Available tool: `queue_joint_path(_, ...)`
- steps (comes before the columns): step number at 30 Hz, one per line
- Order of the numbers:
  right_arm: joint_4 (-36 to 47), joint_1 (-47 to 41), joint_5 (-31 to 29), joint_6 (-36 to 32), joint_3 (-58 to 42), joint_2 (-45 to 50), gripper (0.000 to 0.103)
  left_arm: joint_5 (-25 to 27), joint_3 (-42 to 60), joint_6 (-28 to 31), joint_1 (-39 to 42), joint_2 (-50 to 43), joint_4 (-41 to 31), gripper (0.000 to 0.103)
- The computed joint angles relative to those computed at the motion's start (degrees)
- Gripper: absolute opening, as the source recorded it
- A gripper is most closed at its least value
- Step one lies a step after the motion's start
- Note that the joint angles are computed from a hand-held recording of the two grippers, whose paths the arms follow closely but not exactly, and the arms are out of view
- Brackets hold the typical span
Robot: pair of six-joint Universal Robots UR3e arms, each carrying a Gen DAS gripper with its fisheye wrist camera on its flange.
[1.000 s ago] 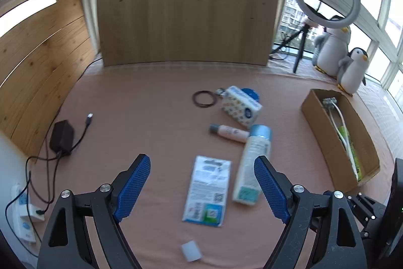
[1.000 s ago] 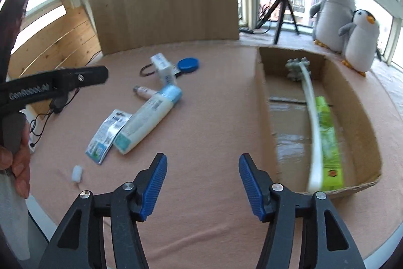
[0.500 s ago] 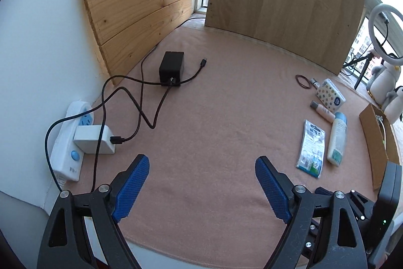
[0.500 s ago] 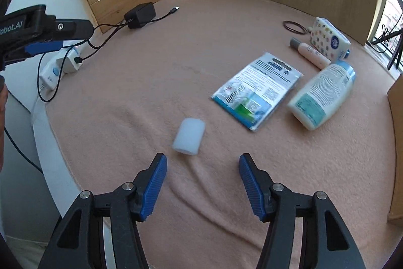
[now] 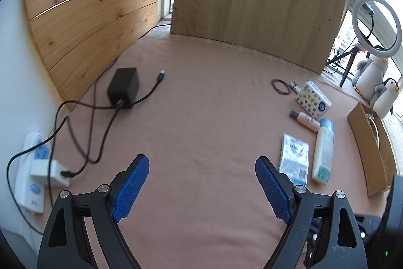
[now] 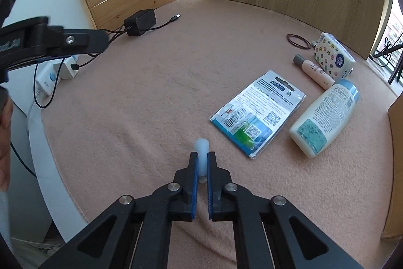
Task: Organize objects
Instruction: 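Grasp the small white cap with the right gripper, then grasp the dark hair tie with the left gripper while the right gripper holds the white cap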
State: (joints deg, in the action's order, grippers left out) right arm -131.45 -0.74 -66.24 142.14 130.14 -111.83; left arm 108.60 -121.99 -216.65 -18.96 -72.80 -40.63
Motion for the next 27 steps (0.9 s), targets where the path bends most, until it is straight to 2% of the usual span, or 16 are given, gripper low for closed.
queue_joint_path(3,1.83,-4.08,0.57,-1.76,0.96,-3.01,0.005,-3.12,8.29,3.23,2.85,-13.32,6.60,0.089)
queue_joint_path(7,9.15,-14.87,1.96,-7.50,1.58,-8.88,0.005,-4.82,27.06,7.36,4.01,-32.75,7.96,0.089)
queue_joint_path(12,23.20,-33.22,4.24,-18.15,0.99,-17.27,0.005,-6.71,53.14,9.65,4.74,-54.04,0.42,0.088)
queue_joint_path(16,31.65,-44.19,5.25,-24.86,0.01,-21.01,0.005,-7.43,69.40,11.08,4.65,-65.56,-7.13,0.083)
queue_joint_path(17,32.67,-45.99,5.34,-25.70,-0.12,-21.30,0.005,-6.24,72.12,11.42,4.26,-67.39,-8.17,0.083)
queue_joint_path(20,35.32,-50.47,5.86,-28.20,-0.27,-21.72,0.005,-4.48,76.64,13.12,3.07,-70.43,-8.37,0.060)
queue_joint_path(22,35.10,-51.64,5.98,-28.72,0.04,-21.15,0.005,-5.20,78.65,14.48,2.89,-71.50,-8.40,0.021)
queue_joint_path(24,33.16,-51.00,5.86,-27.81,0.37,-19.50,0.005,-5.20,80.44,16.10,2.58,-72.45,-8.83,0.007)
queue_joint_path(25,33.70,-51.29,6.05,-28.13,0.31,-19.74,0.005,-5.11,80.81,16.69,2.43,-72.64,-8.95,0.003)
queue_joint_path(27,33.97,-51.18,6.47,-28.02,0.31,-19.91,0.005,-5.79,79.31,16.77,2.43,-71.50,-8.68,0.002)
